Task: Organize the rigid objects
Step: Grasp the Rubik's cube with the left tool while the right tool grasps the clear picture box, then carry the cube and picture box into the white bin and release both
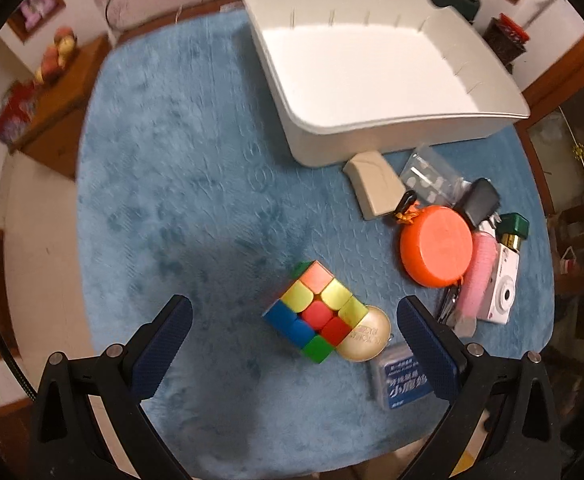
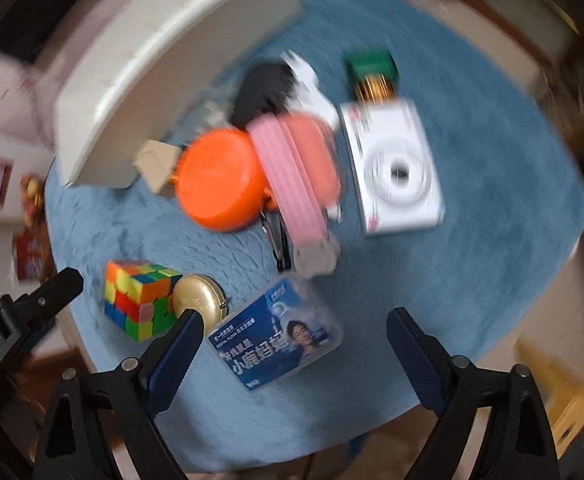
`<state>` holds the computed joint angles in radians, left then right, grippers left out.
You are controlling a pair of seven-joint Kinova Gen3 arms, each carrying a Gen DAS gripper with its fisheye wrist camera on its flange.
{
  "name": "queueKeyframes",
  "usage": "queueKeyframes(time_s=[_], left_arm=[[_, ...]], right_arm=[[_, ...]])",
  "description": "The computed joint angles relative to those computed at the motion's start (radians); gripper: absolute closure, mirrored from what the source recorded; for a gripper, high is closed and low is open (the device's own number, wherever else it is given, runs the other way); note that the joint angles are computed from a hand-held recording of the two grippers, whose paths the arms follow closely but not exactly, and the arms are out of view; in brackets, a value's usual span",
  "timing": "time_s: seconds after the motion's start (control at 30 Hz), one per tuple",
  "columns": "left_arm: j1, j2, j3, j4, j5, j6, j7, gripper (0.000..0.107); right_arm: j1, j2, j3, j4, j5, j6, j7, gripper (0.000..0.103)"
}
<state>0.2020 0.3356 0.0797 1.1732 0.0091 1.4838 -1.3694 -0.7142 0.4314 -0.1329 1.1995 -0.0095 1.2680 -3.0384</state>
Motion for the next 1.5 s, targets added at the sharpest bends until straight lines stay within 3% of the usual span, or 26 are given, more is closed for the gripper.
queueKeyframes(time_s=[0.17, 0.4, 0.57, 0.7, 0.9, 1.0, 1.27, 1.5], left_arm=[[-0.014, 0.076, -0.011, -0.031, 0.042, 0.051, 0.078, 0.008], [-0.033, 0.129, -0.017, -0.036, 0.085, 0.075, 0.17, 0.008], [-0.044, 0.161, -0.013, -0.042, 0.108, 0.091, 0.211, 0.008], [-0.061, 0.19, -0.006, -0.037, 0.146, 0.094, 0.23, 0.015], [-0.038, 0.222, -0.01, -0.029, 0.121, 0.092, 0.257, 0.022], [-0.029, 0.235, -0.014, -0.029, 0.107, 0.1, 0.272, 0.032], [-0.103, 0.201, 0.001, 0.0, 0.135, 0.119, 0.143, 0.037], [-0.145, 0.116, 0.005, 0.034, 0.149, 0.105, -0.022, 0.037]], right_arm=[[-0.006, 0.033, 0.014, 0.0, -0.038, -0.011, -0.128, 0.011], [0.027, 0.028, 0.014, 0.096, -0.097, -0.099, -0.266, 0.014], [0.048, 0.084, 0.002, 0.034, -0.118, -0.044, -0.252, 0.024], [0.045, 0.124, 0.003, -0.032, -0.112, 0.027, -0.214, 0.024], [0.049, 0.166, -0.001, -0.085, -0.135, 0.065, -0.156, 0.025], [0.035, 0.176, 0.005, -0.109, -0.139, 0.073, -0.161, 0.031], [-0.016, 0.091, -0.002, 0.003, -0.11, -0.035, -0.178, 0.035], [-0.098, 0.076, 0.034, -0.15, 0.064, 0.126, -0.176, 0.035]])
